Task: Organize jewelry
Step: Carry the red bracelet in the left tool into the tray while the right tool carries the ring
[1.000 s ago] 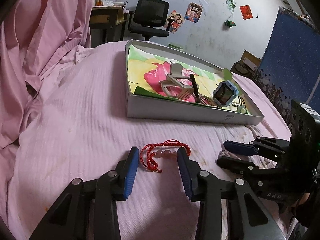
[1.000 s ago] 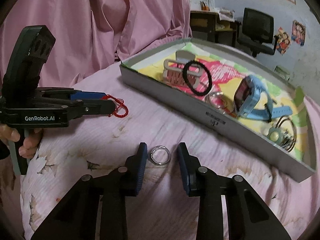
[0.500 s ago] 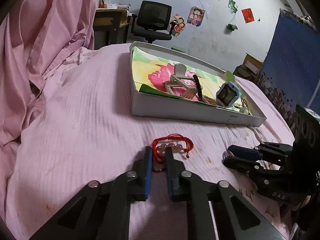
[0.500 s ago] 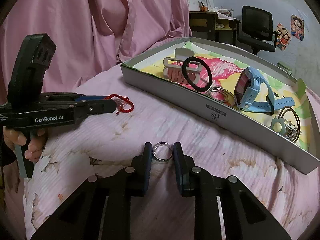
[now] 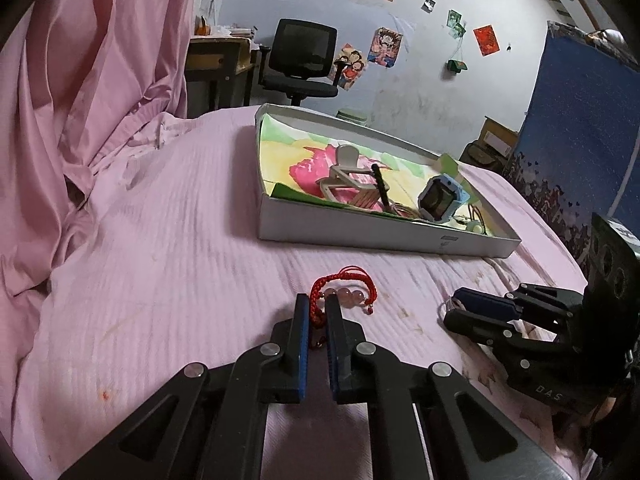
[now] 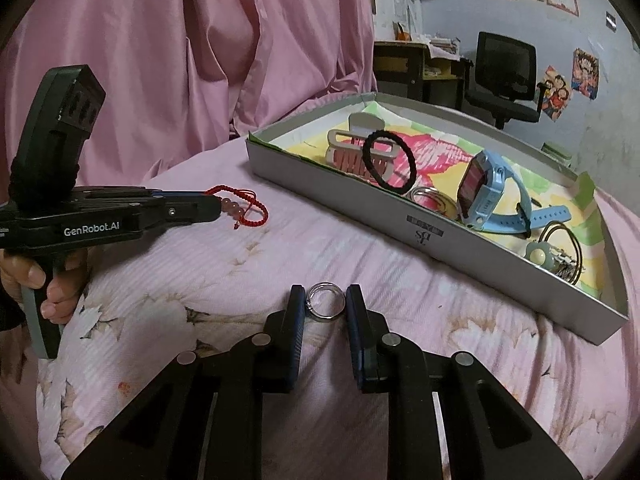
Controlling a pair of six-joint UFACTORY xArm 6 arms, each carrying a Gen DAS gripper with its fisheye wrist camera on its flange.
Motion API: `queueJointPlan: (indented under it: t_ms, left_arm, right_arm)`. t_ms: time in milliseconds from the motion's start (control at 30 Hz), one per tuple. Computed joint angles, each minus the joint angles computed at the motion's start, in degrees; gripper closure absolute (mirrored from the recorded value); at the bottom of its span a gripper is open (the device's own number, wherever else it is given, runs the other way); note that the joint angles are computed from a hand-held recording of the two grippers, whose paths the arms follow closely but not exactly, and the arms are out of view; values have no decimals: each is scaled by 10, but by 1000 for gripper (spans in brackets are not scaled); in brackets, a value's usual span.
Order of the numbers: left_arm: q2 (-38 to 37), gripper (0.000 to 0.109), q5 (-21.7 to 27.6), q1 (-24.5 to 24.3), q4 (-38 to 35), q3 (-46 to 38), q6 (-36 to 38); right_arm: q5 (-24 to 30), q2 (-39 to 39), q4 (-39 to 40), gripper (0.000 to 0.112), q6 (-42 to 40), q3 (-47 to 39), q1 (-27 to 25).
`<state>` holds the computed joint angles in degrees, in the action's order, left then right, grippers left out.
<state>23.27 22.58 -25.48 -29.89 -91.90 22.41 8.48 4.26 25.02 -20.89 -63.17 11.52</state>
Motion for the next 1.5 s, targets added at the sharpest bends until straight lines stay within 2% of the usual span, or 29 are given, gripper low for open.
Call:
queueJointPlan:
  t_ms: [267, 400, 667, 733, 900, 967, 1167, 1433, 1500]
  left_arm:
    - [-12, 101, 6, -6, -43, -11, 28]
    - [-10, 101, 3, -15, -39, -26, 29]
    - [45, 101, 11, -30, -2, -120, -8]
    - [60, 101, 10, -33, 5, -142, -22]
    - [104, 101, 13, -38, 42, -202, -71]
    - [123, 101, 20, -41, 59, -228, -94]
    - [192, 102, 85, -50, 124, -333, -167]
    - [250, 101, 158, -52, 182, -429, -231]
    - [259, 101, 170, -51, 185, -445, -238]
  right_arm:
    - [-63, -24, -43, 94, 24, 34, 6]
    - [-86, -33, -83, 94, 59, 44, 3]
    - [-78, -30, -4, 94, 14, 26, -6]
    - [-82, -30, -7, 94, 21, 25, -12]
    - [-93, -27, -105, 94, 110, 19, -37]
    - [-98, -25, -178, 94, 179, 16, -56]
    - [-76, -6, -326, 94, 346, -16, -106]
    - [-9, 23, -403, 94, 433, -59, -133]
    - [1, 29, -401, 94, 440, -65, -134]
